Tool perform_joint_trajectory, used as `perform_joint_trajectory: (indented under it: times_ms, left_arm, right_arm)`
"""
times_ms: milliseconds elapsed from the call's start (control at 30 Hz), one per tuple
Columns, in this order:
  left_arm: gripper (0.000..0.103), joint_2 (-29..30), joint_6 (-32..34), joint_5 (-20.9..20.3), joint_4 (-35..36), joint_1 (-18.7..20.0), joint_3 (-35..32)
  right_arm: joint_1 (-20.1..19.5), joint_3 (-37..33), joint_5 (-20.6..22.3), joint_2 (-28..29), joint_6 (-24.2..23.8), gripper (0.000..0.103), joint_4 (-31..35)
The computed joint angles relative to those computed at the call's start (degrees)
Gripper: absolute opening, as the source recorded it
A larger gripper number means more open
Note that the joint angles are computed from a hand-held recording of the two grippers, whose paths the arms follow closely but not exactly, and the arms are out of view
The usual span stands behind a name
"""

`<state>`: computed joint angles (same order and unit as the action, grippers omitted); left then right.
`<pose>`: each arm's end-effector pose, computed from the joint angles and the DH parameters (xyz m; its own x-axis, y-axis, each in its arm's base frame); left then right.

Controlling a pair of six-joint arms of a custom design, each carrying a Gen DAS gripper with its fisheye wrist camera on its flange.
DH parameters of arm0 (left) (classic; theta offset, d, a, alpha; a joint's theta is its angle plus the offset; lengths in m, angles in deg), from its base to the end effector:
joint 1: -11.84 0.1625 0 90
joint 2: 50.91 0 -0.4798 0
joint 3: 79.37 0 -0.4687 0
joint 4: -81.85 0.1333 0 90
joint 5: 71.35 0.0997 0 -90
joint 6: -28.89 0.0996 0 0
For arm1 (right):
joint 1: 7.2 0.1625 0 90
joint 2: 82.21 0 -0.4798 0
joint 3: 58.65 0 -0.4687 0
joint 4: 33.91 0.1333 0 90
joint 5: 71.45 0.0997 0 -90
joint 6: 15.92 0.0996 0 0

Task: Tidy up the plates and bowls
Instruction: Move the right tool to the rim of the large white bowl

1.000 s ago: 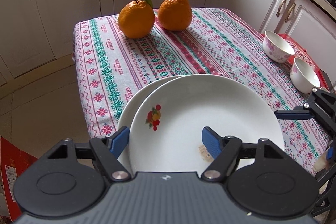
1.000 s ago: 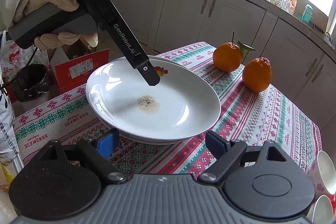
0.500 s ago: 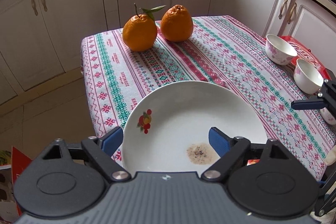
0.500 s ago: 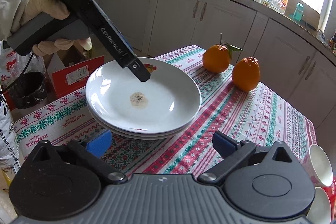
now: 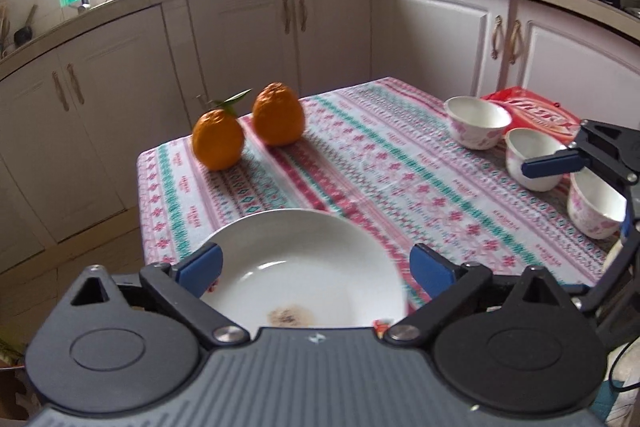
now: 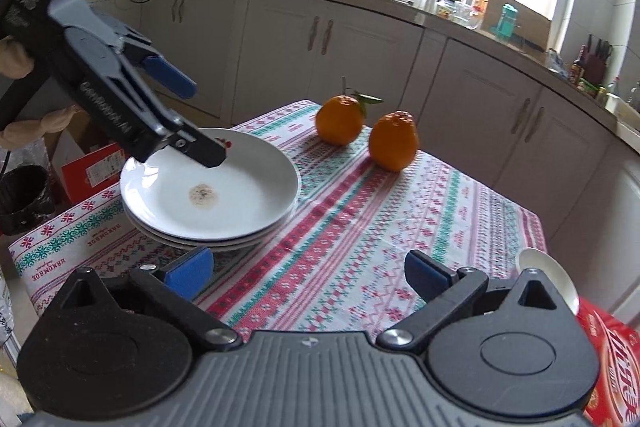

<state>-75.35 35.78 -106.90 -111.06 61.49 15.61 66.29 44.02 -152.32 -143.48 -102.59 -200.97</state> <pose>-0.2952 -0.6785 -0.0764 -0.6543 0.1214 -0.7464 0.6299 0.6337 -0.4491 -0.0618 -0.7332 0.2515 -0.2870 -0.7665 0.5745 -0.9579 0.2368 -0.1626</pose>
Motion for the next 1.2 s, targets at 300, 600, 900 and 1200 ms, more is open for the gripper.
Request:
perform_joint_trajectory:
  times_ms: [300,600,900,1200]
  left_arm:
    - [0.1,6.75,4.67,-2.54,-9.12,-3.3,-3.43]
    - [0.1,13.57,1.0,-6.46,-12.62,-4.04,-9.16]
    - [0.1,17.91,1.87,-12.0,-4.09,-3.85,-15.27]
    - [0.101,23.67,8.39,-12.82,-1.19,-4.53,-23.86]
  right_arm:
    - [-2.78,0.44,0.56,-2.43,2.43,0.103,-3.93]
    - [-6.27,-1.89,0.66,-3.96,8.07,0.103,-5.42]
    - [-9.13,-5.23,-0.32,-3.96,14.0,0.103,-3.4]
    - [-10.4,-7.51,-1.15,-3.61,16.12,0.103,-1.74]
